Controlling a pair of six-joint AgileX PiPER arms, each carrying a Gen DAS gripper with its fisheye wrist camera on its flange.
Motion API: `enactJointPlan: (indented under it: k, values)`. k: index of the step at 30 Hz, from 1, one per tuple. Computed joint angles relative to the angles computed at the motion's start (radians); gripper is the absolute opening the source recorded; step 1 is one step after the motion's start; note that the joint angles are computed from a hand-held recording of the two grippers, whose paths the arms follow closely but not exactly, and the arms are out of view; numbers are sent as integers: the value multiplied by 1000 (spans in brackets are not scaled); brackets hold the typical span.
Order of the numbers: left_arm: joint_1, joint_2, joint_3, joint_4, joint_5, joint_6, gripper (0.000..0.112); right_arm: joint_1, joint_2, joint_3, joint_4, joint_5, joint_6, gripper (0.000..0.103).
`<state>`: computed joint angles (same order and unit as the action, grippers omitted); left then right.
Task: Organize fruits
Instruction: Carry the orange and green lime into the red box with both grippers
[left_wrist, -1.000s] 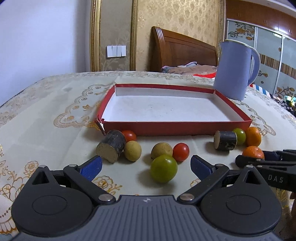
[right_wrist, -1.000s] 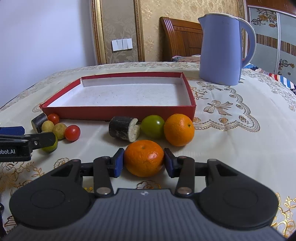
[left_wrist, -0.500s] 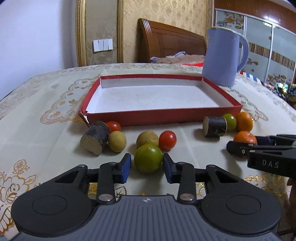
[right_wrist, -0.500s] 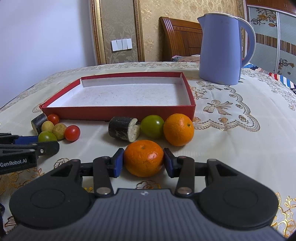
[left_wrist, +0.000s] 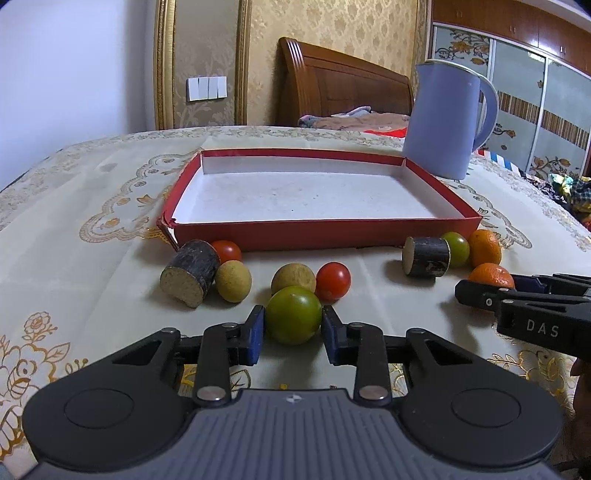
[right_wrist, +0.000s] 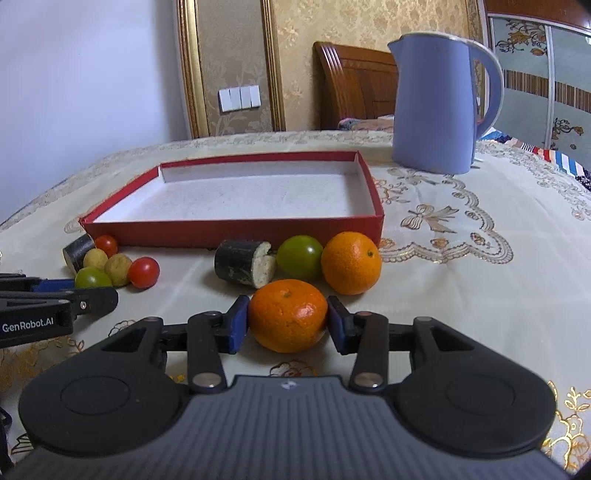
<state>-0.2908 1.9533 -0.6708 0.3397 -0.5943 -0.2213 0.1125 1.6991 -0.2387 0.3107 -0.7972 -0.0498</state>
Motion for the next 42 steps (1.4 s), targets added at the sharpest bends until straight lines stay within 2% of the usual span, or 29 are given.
enactJointPlan:
  k: [5,10,14,21,23,25,29,36,40,42]
  values:
    - [24,-18,-2,76,12,-68,32,32,-4,15,42,-33,-26,42]
    - [29,-41,-17,121,40,-111,32,32,-32,18,46,-18,-35,42]
    - [12,-64,-42,116,75,-105,32,19,-95,2,46,28,-66,42]
    - [-33,-64,-127,44,132,-45,32,34,-124,-102,174,73,-245,42]
    - [-42,-46,-168,30,156,-44,32,23,-97,-137,161,57,-235,42]
    - [-51,-26,-207,13,173,-40,32,12,-65,-191,181,75,-271,42]
    - [-64,14,-306,2,231,-57,32,-32,13,-311,181,156,-292,42]
    - [-89,110,-480,-152,330,63,32,-73,135,-480,242,252,-364,42]
    - [-84,181,-592,-80,402,-29,32,-89,182,-554,275,304,-399,42]
    - [-87,215,-640,-126,433,15,32,-88,203,-583,309,317,-434,42]
